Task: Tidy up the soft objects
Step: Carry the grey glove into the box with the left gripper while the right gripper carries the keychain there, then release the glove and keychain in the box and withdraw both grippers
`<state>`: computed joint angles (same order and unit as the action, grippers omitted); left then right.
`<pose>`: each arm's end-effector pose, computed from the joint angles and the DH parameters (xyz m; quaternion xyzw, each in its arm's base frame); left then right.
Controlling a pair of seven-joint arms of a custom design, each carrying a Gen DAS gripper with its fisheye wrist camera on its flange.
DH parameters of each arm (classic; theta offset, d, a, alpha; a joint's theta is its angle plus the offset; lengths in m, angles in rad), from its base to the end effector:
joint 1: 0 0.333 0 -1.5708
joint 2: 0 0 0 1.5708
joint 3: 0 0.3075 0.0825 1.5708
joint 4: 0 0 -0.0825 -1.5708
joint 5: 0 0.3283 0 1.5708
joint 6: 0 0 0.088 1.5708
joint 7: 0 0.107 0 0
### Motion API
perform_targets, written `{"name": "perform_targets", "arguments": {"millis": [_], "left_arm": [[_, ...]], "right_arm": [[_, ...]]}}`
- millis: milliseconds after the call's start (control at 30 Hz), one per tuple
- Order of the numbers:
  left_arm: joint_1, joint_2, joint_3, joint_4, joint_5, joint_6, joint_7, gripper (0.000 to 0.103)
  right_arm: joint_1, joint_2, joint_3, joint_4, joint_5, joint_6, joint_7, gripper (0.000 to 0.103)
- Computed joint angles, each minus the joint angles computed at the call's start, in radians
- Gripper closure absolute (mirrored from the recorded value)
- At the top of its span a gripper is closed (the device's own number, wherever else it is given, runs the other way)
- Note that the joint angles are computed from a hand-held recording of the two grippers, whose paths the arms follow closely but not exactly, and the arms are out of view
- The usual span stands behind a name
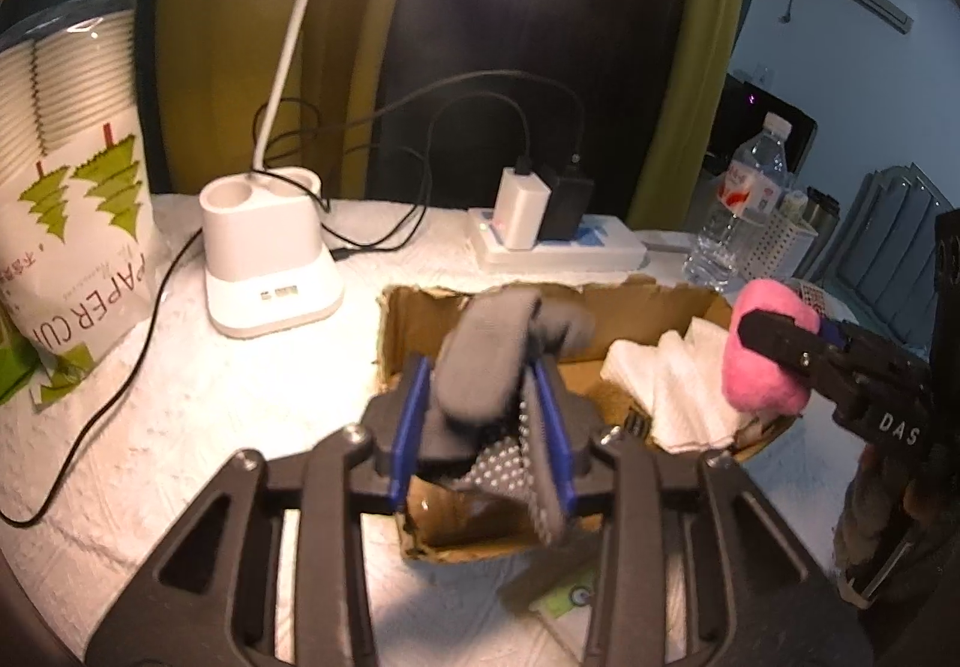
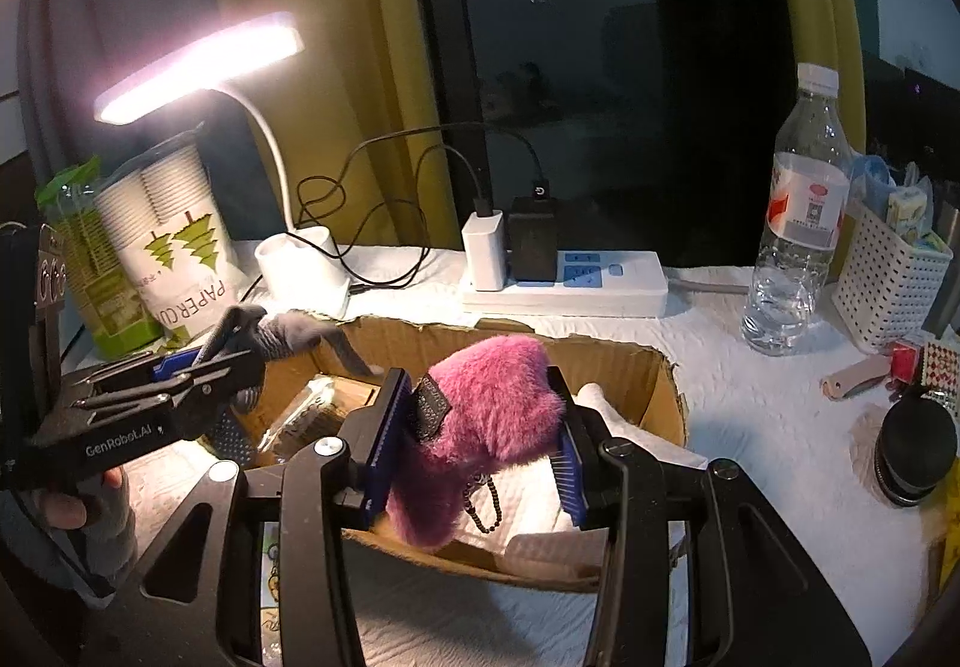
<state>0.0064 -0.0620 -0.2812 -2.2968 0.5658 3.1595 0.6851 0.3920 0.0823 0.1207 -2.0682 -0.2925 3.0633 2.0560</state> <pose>0.4702 -0.1854 0.5004 -0.6439 0.6233 -0.3902 0.2111 0.4812 0.2947 0.5238 -0.7225 0.5313 -0.1906 0.3993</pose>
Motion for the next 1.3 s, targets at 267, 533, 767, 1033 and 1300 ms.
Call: {"name": "perform_targets", "arguments": {"millis": [267, 533, 767, 1033, 1300], "left_arm": [[0.000, -0.001, -0.003, 0.002, 0.004, 0.010, 0.001, 0.040], [0.072, -0.048, -0.063, -0.022, 0.059, 0.027, -0.053, 0.040], [0.128, -0.118, -0.124, -0.076, -0.021, 0.053, 0.009, 0.040], [0.081, -0.198, -0.105, -0.155, -0.143, 0.078, 0.108, 0.040], [0.029, -0.264, -0.083, -0.230, -0.253, 0.103, 0.193, 0.031]], "right_arm": [[-0.005, 0.018, 0.006, 0.023, 0.034, -0.023, -0.019, 0.046], [0.010, -0.013, -0.008, -0.001, -0.028, -0.016, 0.035, 0.045], [0.014, -0.063, -0.004, -0.037, -0.095, -0.018, 0.097, 0.045], [0.006, -0.119, 0.018, -0.078, -0.183, -0.024, 0.184, 0.045], [0.001, -0.162, 0.043, -0.115, -0.229, -0.031, 0.235, 0.045]]}}
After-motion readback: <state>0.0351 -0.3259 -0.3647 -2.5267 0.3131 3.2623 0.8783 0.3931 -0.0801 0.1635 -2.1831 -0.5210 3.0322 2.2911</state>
